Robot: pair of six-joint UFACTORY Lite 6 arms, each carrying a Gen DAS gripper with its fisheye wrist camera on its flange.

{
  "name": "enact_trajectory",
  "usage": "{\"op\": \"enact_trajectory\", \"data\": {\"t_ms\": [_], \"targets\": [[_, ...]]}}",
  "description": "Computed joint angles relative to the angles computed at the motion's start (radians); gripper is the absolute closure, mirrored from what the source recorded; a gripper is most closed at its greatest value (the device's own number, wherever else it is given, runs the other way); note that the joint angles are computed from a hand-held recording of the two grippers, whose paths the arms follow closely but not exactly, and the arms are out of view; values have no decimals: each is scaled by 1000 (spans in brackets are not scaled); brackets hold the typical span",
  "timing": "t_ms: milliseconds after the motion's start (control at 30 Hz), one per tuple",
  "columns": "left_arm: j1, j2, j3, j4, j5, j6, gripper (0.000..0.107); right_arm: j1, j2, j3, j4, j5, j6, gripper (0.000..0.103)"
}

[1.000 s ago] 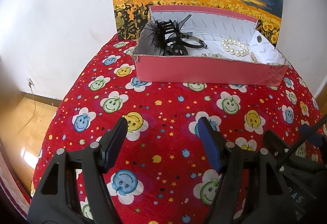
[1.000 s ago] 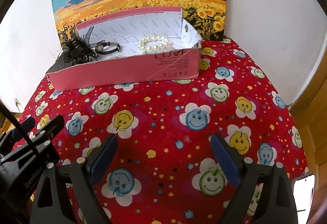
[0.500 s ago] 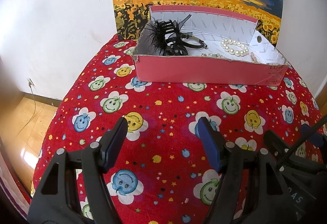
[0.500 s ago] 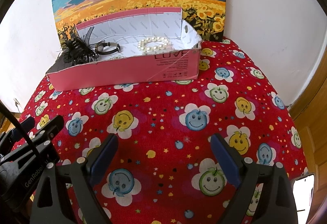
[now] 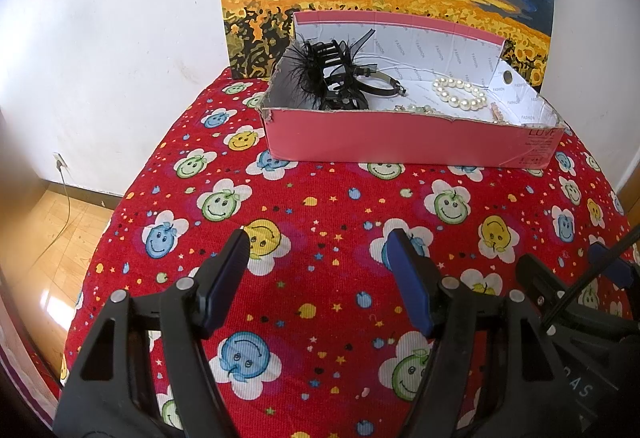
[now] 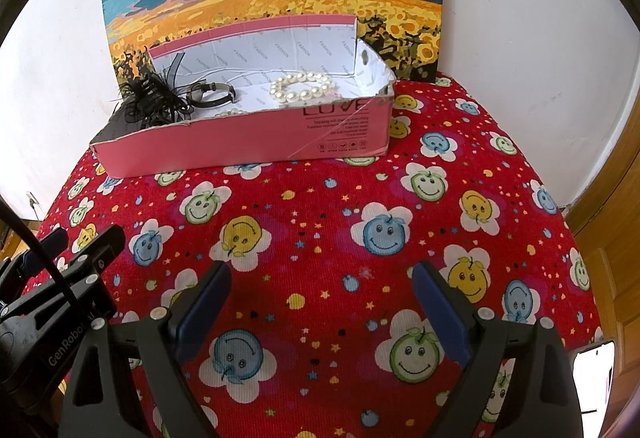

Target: Organize jewelry

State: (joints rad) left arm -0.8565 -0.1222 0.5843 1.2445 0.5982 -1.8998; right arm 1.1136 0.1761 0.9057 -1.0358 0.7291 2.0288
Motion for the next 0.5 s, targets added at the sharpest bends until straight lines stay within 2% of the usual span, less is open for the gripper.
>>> {"op": "enact_trajectory", "data": {"t_ms": [500], "targets": [[20,3,3,-10,-21,18,43,-5,-5,0,7,1,-15,10]]}}
